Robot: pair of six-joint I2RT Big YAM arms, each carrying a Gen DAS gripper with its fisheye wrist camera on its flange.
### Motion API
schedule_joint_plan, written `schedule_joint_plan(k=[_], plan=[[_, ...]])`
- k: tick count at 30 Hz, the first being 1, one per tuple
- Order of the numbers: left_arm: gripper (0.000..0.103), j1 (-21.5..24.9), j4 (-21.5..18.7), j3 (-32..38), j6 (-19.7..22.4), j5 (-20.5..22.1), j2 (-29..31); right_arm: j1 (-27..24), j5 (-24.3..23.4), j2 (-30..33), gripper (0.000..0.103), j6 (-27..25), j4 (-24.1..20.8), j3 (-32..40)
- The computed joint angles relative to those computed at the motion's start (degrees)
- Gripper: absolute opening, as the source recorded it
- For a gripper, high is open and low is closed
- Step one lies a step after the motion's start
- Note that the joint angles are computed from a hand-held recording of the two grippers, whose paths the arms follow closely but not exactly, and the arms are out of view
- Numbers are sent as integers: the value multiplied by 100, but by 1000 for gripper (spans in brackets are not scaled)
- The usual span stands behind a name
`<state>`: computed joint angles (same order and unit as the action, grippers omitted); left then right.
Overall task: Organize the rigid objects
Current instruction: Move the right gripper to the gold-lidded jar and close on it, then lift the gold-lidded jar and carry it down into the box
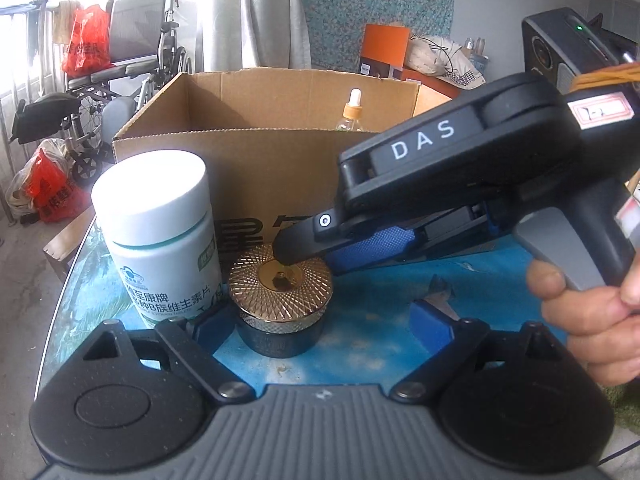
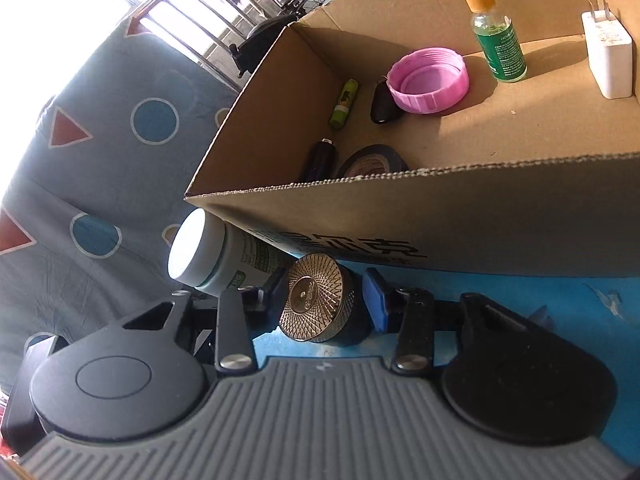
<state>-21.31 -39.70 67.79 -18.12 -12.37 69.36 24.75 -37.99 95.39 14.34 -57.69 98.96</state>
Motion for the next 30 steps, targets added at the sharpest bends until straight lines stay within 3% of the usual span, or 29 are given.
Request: schedule_joint_plan(k=[3, 5, 13, 23, 30], plan=[[94, -6, 42, -23, 53, 20, -2, 68, 140, 152, 39, -138, -83, 114], [93, -5, 53, -19, 76, 70, -1, 51, -28, 188, 38, -127, -103, 112], [93, -181, 86, 31, 422, 284, 79, -115, 67, -111, 39, -215, -69, -226], [92, -355, -75, 524, 651, 1157, 497, -593, 271, -843, 41, 70, 247, -1116], [86, -591, -206, 807, 943, 944, 754, -975, 123, -1249, 41, 422, 543, -1662]])
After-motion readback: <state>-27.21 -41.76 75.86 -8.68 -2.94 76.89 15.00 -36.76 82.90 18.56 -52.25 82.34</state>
